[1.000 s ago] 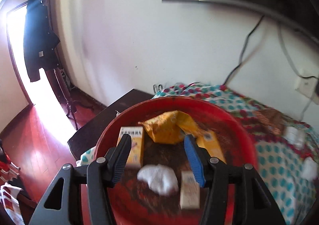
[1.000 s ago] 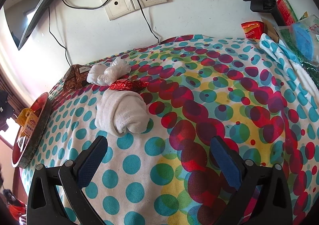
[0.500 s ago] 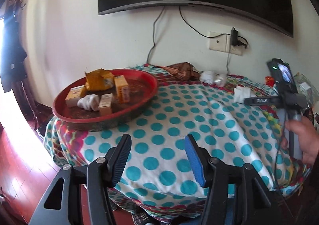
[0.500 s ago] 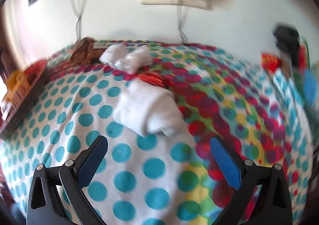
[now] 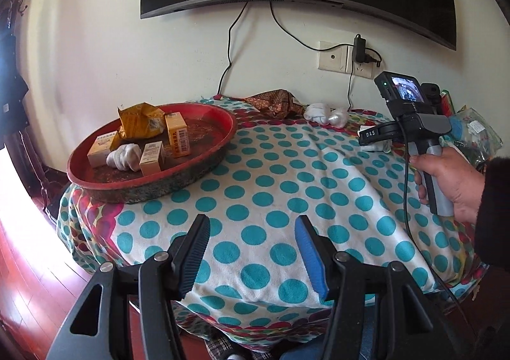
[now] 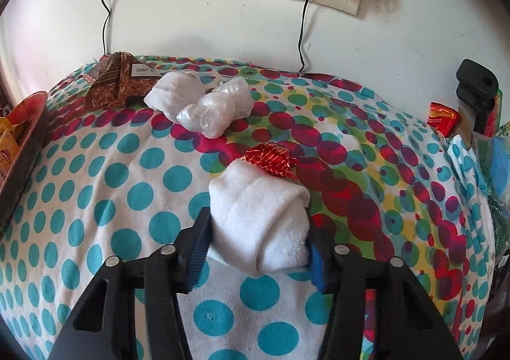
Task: Organize objects
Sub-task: 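Carry the white sock into the red tray and open the right gripper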
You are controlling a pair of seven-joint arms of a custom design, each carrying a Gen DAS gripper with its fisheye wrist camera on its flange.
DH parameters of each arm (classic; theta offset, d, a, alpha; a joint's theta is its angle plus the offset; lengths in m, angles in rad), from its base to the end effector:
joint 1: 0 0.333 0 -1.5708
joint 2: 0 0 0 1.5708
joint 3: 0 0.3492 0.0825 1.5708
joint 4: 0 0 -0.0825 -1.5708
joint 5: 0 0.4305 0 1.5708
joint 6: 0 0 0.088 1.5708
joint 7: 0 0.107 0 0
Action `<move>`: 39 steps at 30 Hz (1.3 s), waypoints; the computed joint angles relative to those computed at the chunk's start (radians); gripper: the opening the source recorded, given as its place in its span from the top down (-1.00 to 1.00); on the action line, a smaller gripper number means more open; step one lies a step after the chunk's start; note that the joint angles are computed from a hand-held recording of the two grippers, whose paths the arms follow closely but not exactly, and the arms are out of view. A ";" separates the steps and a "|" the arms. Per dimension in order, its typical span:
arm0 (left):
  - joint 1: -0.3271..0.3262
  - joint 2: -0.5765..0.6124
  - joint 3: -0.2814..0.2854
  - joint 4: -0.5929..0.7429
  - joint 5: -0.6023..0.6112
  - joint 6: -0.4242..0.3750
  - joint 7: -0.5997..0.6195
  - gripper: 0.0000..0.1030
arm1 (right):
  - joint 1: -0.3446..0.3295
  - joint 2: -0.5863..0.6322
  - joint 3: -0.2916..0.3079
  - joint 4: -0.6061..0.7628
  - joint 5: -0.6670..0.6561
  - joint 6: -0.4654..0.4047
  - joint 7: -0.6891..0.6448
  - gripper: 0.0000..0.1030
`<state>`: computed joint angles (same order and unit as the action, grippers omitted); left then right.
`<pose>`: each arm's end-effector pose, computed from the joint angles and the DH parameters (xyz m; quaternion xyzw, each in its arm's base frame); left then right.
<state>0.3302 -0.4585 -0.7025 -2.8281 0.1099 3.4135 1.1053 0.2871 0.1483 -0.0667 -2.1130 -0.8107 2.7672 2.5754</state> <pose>0.3926 -0.1661 0.4054 -0.5868 0.6638 -0.3551 0.2981 0.6155 0.1708 0.3943 -0.6367 0.6977 -0.2716 0.1847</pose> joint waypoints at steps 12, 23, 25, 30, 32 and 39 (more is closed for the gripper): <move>-0.057 0.001 0.114 -0.009 0.001 -0.046 -0.074 -0.10 | -0.026 -0.117 0.064 -0.095 -0.074 0.035 0.024 0.33; -0.081 0.001 0.201 -0.019 0.045 -0.072 -0.176 -0.10 | 0.036 -0.073 0.135 0.017 0.045 0.065 -0.155 0.33; -0.070 -0.001 0.201 -0.019 0.050 -0.071 -0.187 -0.10 | 0.069 -0.042 0.136 0.064 0.063 0.060 -0.195 0.33; -0.069 0.004 0.226 -0.018 0.067 -0.079 -0.204 -0.10 | 0.152 0.059 0.120 0.192 0.114 0.048 -0.279 0.33; -0.078 0.008 0.243 -0.016 0.077 -0.088 -0.206 -0.10 | 0.177 0.103 0.117 0.243 0.153 0.043 -0.324 0.32; -0.035 -0.007 0.229 -0.022 0.080 -0.074 -0.226 -0.10 | 0.272 0.249 0.080 0.422 0.244 -0.029 -0.440 0.32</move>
